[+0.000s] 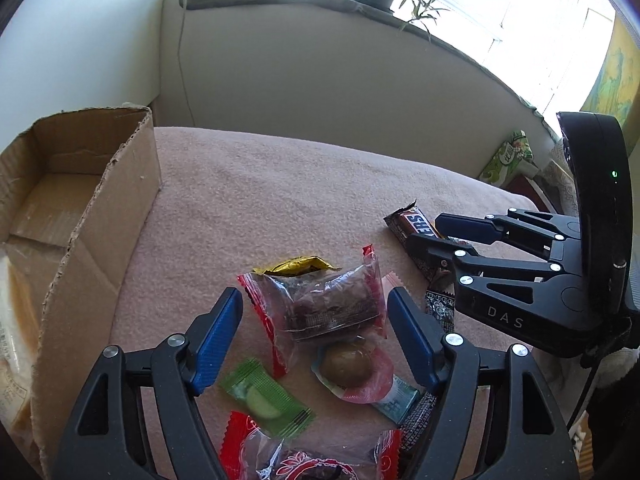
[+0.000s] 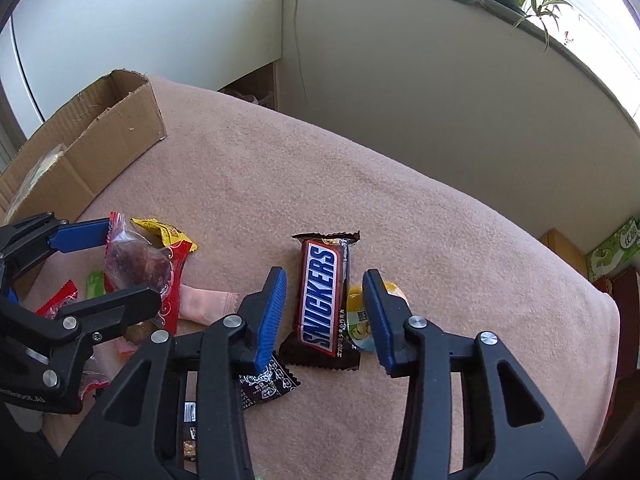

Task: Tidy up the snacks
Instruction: 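Grasp the Snickers bar with the right tool while the left tool grasps the clear chocolate bag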

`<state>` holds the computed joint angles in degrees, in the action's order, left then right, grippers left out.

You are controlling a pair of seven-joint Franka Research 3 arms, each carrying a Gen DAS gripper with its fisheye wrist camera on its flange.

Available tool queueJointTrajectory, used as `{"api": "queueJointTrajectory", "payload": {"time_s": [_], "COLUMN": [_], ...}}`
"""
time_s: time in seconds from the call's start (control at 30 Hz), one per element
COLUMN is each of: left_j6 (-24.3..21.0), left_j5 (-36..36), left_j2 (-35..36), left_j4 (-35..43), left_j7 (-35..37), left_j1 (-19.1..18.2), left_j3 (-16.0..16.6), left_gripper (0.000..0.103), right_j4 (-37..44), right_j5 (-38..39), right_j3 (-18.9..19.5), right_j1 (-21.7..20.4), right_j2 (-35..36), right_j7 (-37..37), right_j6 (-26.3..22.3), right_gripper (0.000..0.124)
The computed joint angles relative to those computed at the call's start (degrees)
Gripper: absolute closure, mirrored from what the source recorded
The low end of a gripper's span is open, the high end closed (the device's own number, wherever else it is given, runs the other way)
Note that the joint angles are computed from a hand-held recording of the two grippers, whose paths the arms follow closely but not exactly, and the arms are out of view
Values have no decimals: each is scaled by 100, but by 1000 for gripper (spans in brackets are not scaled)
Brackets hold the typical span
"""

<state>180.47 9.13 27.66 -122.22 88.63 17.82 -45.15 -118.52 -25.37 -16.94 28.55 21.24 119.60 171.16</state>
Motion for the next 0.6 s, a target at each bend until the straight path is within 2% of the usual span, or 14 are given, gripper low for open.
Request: {"api": "queueJointTrajectory", "payload": {"time_s": [0.03,0.1,0.2,0.33,0.43,0.6], "left_j6": [-45,-36,75,160,264,383], "left_j5": [8,9,58,203,336,653], "left_j2": [-3,51,-25,-29,-45,83], "left_j4": [10,8,-43,-148,-223,-370], "left_j7": [11,95,75,97,50,-68], "left_j1": [7,91,-17,152,270,995], "left_j3": [-18,-110,14,-132,-235,-882], "left_gripper": [40,42,47,49,50,50], "right_j4": [3,4,-14,-130,-258,-408], "right_j5": [37,-54,-194,-78,-83,-28], "right_j3": [61,-37,-185,-139,-248,-297], "right_j1": [-43,56,183,123,213,271], "right_j2": [0,12,36,-30,-125,-275], "right_j7": [-72,-15,118,65,117,160], "right_j6": [-1,17,92,223,314,408], "right_gripper": [95,95,95,95,96,96]}}
